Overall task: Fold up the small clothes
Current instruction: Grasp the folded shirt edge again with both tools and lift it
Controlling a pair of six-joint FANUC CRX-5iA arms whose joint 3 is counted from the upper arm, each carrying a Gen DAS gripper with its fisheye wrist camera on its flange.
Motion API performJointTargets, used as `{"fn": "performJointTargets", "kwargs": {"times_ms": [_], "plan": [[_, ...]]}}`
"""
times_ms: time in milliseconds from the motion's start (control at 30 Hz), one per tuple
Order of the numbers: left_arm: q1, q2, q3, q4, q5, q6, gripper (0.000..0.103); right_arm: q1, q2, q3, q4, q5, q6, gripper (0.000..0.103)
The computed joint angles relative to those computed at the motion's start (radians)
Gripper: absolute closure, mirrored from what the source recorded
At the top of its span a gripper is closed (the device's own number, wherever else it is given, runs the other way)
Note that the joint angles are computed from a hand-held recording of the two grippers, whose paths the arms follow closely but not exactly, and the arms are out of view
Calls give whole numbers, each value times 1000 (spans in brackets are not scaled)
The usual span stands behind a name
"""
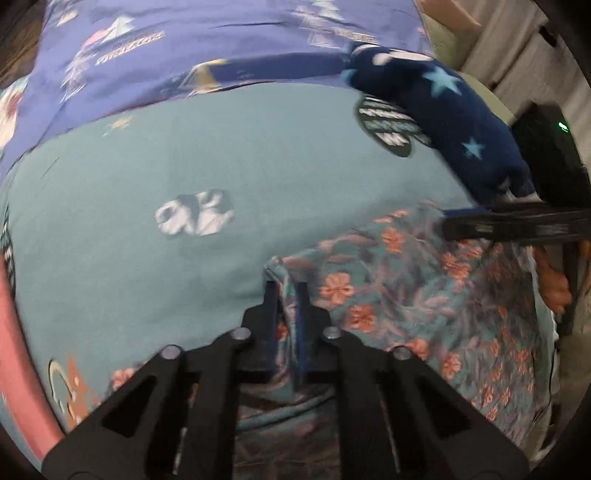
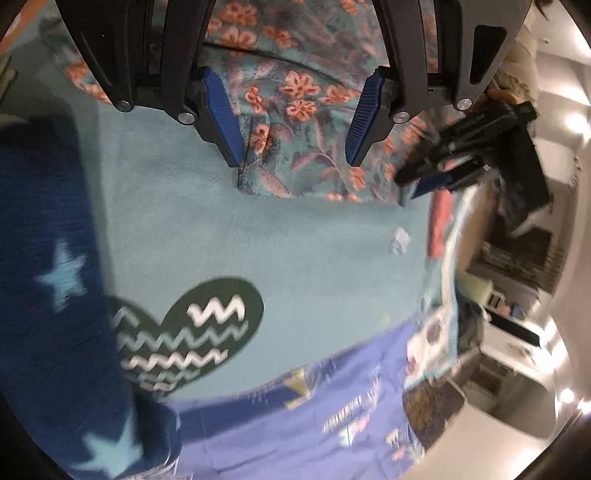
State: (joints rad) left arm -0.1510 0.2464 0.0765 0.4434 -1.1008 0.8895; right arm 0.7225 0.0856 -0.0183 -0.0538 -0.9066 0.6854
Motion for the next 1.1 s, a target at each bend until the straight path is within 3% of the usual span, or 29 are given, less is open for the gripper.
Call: {"fn": "performJointTargets", "kwargs": {"times_ms": [33,100,167,233,300,400,500,567,600,633,700,767,800,900,1000,1100], "plan": [[-6,-16,-14,-7,26,-9,96,13,12,5,45,-19,-20,95],[1,-48,-49,42,76,-36,96,28,-14,-31,81,38,-59,96],[11,-80,-93,142,148,-86,96,53,-66,-97,196,129,-127,97],[16,-72,-74,190,172,-87,97,55,-105,-140,303,191,-228,97],[11,-43,-20,182,180,-48,97,46,-100,-127,341,193,-246,97],[-31,5,57,52,223,36,97,41,-54,-82,368,153,-227,97],[-64,62,127,-114,182,147,96,30,20,-30,327,75,-180,96],[-75,80,140,-182,152,195,94,20,87,25,252,-6,-123,94],[-69,64,108,-165,176,182,92,26,78,-7,274,25,-151,93],[-55,38,75,-133,191,156,91,31,48,-49,295,72,-193,88],[-17,-13,27,-80,192,133,79,27,-35,-110,276,119,-236,81],[39,-103,-74,-11,247,69,57,65,-173,-255,410,162,-371,74],[78,-160,-144,33,286,18,47,86,-219,-300,470,142,-419,70],[178,-242,-256,67,321,-36,38,172,-381,-438,556,60,-520,64],[292,-230,-296,81,210,11,36,217,-485,-544,505,59,-594,55],[346,-173,-313,129,104,88,36,176,-523,-617,412,197,-638,53]]}}
